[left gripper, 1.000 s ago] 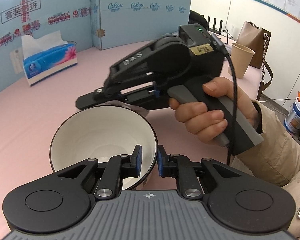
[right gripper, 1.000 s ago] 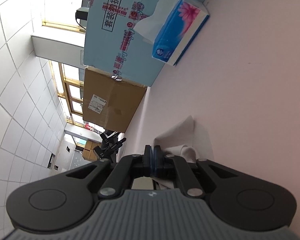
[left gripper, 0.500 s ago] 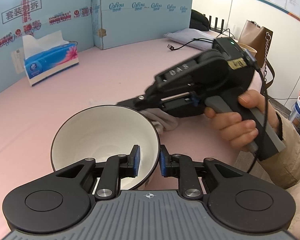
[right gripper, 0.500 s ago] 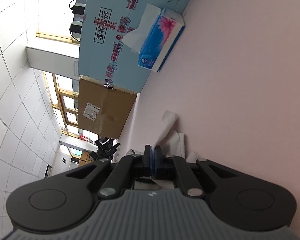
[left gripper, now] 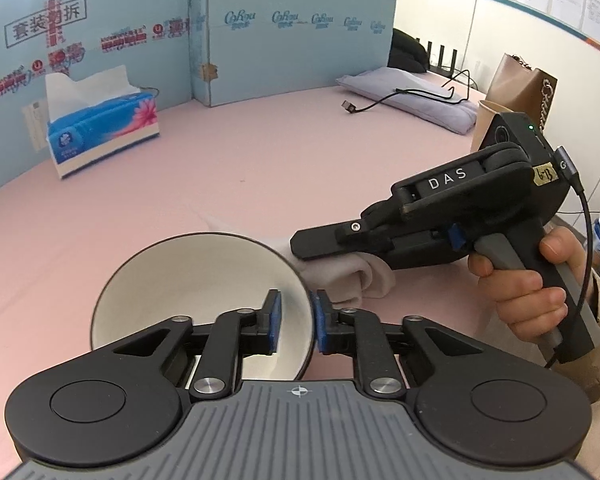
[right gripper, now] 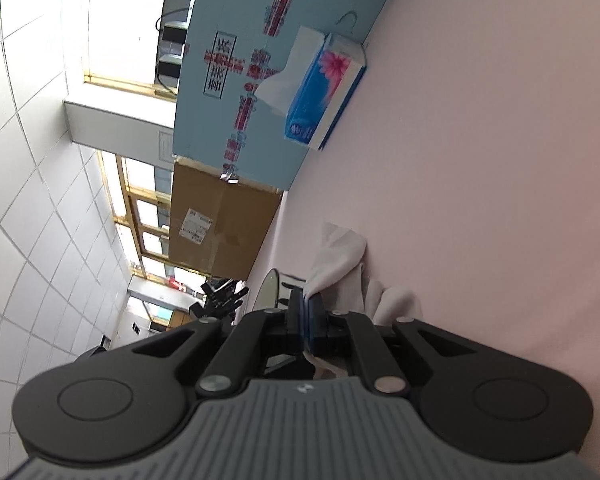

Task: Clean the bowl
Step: 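Rub the cloth around the bowl's wall with the right gripper while the left holds it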

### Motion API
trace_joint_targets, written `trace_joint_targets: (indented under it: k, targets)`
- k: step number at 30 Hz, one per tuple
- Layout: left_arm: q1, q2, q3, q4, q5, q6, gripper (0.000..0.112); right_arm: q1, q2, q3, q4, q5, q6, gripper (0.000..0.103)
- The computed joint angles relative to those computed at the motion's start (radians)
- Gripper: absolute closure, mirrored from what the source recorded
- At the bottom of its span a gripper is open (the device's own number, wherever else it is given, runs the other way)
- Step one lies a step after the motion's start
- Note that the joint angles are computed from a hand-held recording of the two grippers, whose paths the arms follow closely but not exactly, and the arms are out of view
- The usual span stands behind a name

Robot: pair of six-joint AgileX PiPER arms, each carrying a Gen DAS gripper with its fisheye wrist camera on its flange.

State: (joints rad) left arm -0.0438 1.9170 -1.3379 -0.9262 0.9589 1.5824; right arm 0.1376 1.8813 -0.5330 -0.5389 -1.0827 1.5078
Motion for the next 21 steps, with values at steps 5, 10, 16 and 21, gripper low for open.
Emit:
trace_joint_targets:
  k: [5,10,16,21]
  targets:
    - [0.043,-0.005,-0.014,0.034,0.07,0.007,0.1,-0.001,0.009,-0.008,-0.009,-0.018,-0.006,0.098]
    - [0.085,-0.031,0.014,0.055,0.091,0.048,0.096,0.011,0.054,-0.038,-0.035,-0.067,0.017,0.098]
    - [0.097,-0.038,0.034,0.036,0.083,0.084,0.095,0.017,0.091,-0.087,-0.046,-0.08,0.061,0.098]
    - [0.097,-0.039,0.039,0.029,0.076,0.096,0.092,0.004,0.101,-0.164,-0.084,-0.043,0.102,0.098]
